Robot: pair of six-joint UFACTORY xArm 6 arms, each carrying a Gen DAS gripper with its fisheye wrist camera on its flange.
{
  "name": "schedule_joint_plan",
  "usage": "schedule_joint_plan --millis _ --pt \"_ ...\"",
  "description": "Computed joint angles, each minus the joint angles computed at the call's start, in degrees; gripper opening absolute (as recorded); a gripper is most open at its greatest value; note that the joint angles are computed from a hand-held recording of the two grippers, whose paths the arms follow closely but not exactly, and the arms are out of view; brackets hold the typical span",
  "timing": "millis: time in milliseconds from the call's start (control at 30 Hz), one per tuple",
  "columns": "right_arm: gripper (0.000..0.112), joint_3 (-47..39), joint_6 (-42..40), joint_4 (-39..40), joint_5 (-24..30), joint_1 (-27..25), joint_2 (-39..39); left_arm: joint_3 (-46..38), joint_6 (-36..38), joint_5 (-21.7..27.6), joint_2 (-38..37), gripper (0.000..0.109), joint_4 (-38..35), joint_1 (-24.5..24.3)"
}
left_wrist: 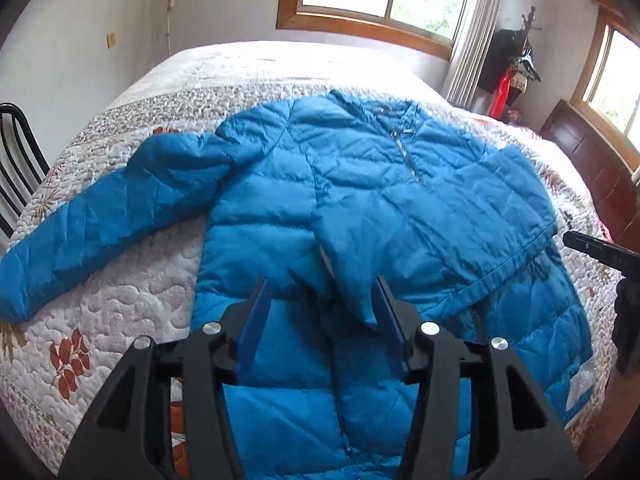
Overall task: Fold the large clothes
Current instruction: 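Lay the sleeve on the jacket body and open the right gripper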
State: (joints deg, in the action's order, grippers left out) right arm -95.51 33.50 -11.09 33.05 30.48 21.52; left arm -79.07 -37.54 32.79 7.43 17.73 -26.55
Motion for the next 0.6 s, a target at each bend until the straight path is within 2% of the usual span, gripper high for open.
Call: schedule_joint_plan --millis 133,233,333,433,600 --pt "0.041 -13.72 -3.28 1.67 7.31 1.02 7.89 -6.56 2.41 0.34 4.17 0.052 0.06 -1.75" --pt "0.041 -24.67 -5.41 4.52 13.62 1.22 15.50 -13.13 8.38 3.73 10.15 0.052 -5.39 -2.70" --pt "0.041 -30.78 -4.69 3.68 17.81 1.34 20.28 -16.25 8.18 6.92 14.03 0.051 -4.60 -2.65" --pt "0.041 -31.49 -5.12 3.98 18.16 1.33 21.94 -14.44 9.61 5.33 14.05 0.051 -5.21 -2.34" --pt "0.040 -28.16 -2.25 2.88 14.63 1.25 21.34 -13.33 7.70 3.86 14.09 0.052 -4.23 -2.29"
